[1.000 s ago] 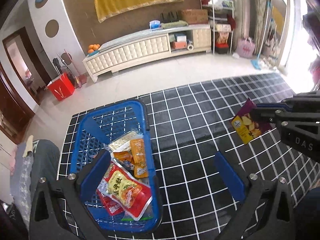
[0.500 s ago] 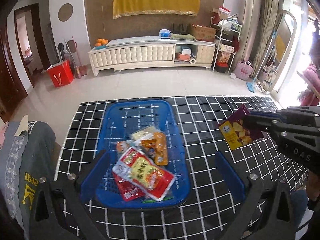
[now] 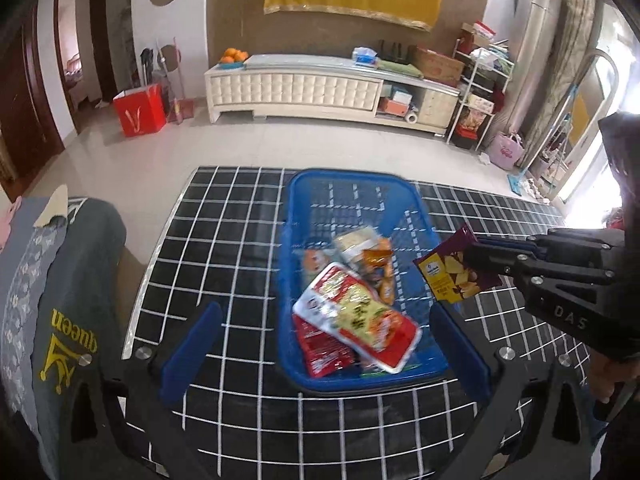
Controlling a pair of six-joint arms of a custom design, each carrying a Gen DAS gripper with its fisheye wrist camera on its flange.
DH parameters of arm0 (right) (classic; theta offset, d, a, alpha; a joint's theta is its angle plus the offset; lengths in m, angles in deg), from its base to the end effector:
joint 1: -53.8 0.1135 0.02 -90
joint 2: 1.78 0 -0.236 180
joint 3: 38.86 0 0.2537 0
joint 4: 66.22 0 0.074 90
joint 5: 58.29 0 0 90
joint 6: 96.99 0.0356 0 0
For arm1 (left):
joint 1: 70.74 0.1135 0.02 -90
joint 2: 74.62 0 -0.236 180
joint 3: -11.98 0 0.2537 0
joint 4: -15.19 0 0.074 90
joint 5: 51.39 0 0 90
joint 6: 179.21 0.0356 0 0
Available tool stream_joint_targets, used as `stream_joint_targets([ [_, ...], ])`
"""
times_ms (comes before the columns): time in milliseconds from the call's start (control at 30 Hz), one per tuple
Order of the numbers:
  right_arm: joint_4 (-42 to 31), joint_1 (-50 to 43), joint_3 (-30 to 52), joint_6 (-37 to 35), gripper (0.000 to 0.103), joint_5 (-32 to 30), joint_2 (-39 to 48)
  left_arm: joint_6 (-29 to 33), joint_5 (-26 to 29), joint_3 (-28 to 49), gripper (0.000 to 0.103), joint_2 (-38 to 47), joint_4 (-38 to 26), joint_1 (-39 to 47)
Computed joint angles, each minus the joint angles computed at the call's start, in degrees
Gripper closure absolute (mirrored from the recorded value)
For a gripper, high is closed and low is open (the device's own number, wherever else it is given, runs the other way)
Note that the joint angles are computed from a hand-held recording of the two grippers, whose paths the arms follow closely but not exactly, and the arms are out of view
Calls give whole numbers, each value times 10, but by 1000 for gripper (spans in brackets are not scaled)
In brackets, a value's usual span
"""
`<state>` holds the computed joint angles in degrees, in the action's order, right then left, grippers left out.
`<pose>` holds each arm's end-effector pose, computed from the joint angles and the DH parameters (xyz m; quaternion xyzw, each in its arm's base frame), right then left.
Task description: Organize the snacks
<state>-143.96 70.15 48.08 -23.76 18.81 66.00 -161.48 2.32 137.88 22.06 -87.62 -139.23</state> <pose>0.2156 0.0715 0.3225 -0.3018 0.9082 0.1072 0.2694 0.1288 -0.2694 0.3732 -0.0754 0.9386 -0.0242 0.3359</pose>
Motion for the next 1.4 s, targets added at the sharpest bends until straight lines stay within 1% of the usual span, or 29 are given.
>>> stream_joint_targets([
  [67, 16, 13, -13, 8, 92, 25, 3, 7, 11, -53, 0, -28, 31, 9],
  [167, 33, 26, -23, 9, 92, 59, 14, 19, 27, -101, 0, -50, 63, 25],
  [267, 36, 29, -25, 18, 92, 73, 26, 37, 45, -141, 0, -65, 99, 41],
  [500, 34, 31, -33, 23, 90, 113, 48, 59, 63, -170, 0, -69, 139, 56],
  [533, 30, 28, -31, 25, 88, 113, 50, 59, 64, -171, 0, -69, 140, 56],
  [600, 27, 27, -30, 28, 80, 116, 52, 61, 65, -170, 0, -67, 141, 54],
  [667, 24, 25, -32, 26, 67, 116, 45, 59, 60, -165, 0, -63, 135, 48],
  [733, 23, 22, -35, 24, 57, 111, 36, 58, 56, -162, 0, -62, 133, 44],
  [967, 6, 14, -46, 16, 56, 93, -18, 43, 39, -133, 0, -46, 108, 20],
  [1167, -23, -21, -47, -1, 56, 66, -93, 15, 14, -84, 0, -25, 70, -14],
  [1233, -38, -50, -48, -10, 56, 42, -128, 2, 5, -69, 0, -18, 57, -29],
  [1400, -82, -142, -42, -48, 56, -26, -203, -51, -35, -7, 0, 18, 1, -83],
])
